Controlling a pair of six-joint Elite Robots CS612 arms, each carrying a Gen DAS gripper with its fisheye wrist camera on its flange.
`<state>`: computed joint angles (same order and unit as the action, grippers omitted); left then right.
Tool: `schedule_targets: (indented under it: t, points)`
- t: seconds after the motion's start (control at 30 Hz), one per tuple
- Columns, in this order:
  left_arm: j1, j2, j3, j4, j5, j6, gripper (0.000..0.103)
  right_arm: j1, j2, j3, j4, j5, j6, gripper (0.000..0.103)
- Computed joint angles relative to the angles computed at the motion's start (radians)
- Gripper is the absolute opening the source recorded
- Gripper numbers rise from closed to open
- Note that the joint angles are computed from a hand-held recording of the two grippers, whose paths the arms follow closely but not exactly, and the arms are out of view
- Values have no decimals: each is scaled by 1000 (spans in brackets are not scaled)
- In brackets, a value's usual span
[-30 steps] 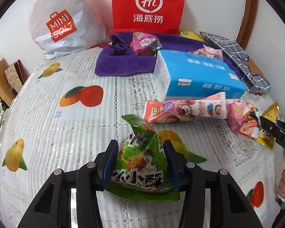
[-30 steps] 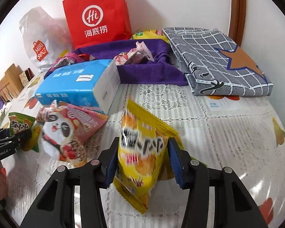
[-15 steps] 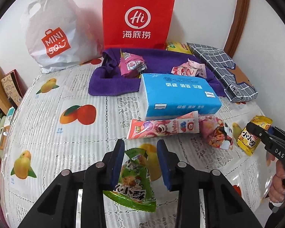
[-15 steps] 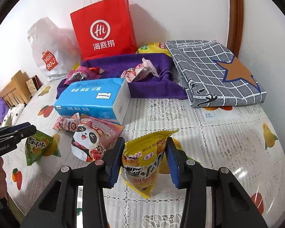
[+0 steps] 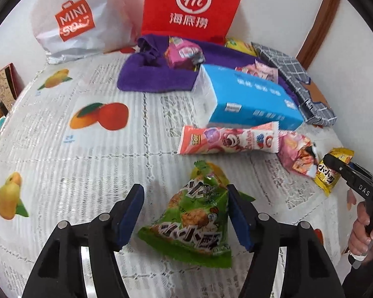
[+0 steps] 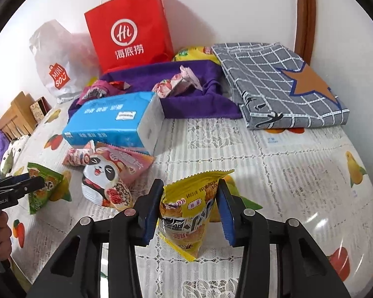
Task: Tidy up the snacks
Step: 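Hold the yellow snack bag in the right tool while the left tool grasps the green snack bag, then carry the yellow bag and green bag over the purple towel with both tools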
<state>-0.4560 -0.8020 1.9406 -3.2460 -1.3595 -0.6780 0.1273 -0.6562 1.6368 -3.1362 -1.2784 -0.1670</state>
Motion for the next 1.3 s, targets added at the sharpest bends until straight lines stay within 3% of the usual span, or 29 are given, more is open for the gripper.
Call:
schedule_targets:
  t: [0.1, 0.17, 0.23, 0.27, 0.3, 0.5, 0.63, 0.67, 0.77, 0.9, 1.3]
  points:
    - [-3, 16, -22, 23, 7, 5, 64, -3, 6, -2, 9, 10, -5, 43]
    - [-18, 19, -30, 51, 68, 15, 63, -5, 6, 0, 15, 12, -13, 43]
    - [-28, 18, -37, 88, 108, 13, 54, -9, 4, 1, 35, 16, -24, 43]
    - [-31, 17, -37, 96, 123, 15, 41, -12, 3, 2, 44, 21, -29, 44]
    - [-32, 16, -37, 101, 130, 19, 41, -17, 1, 5, 48, 29, -30, 46]
    - [-20, 3, -18, 75, 85, -10, 39, -32, -5, 20, 56, 42, -31, 60]
    - [-19, -6, -12, 60, 66, -17, 39, -34, -6, 22, 79, 52, -25, 60]
    - [-23, -9, -11, 58, 72, -13, 39, -33, -5, 24, 69, 52, -23, 60]
    - [-30, -18, -9, 47, 74, -1, 39, -28, 3, 17, 68, 58, -39, 46]
    - [-35, -29, -8, 34, 76, 14, 39, -25, -3, 17, 60, 64, -43, 39]
    - [-24, -62, -60, 36, 75, 86, 39, -15, -50, 1, -48, 82, 14, 39]
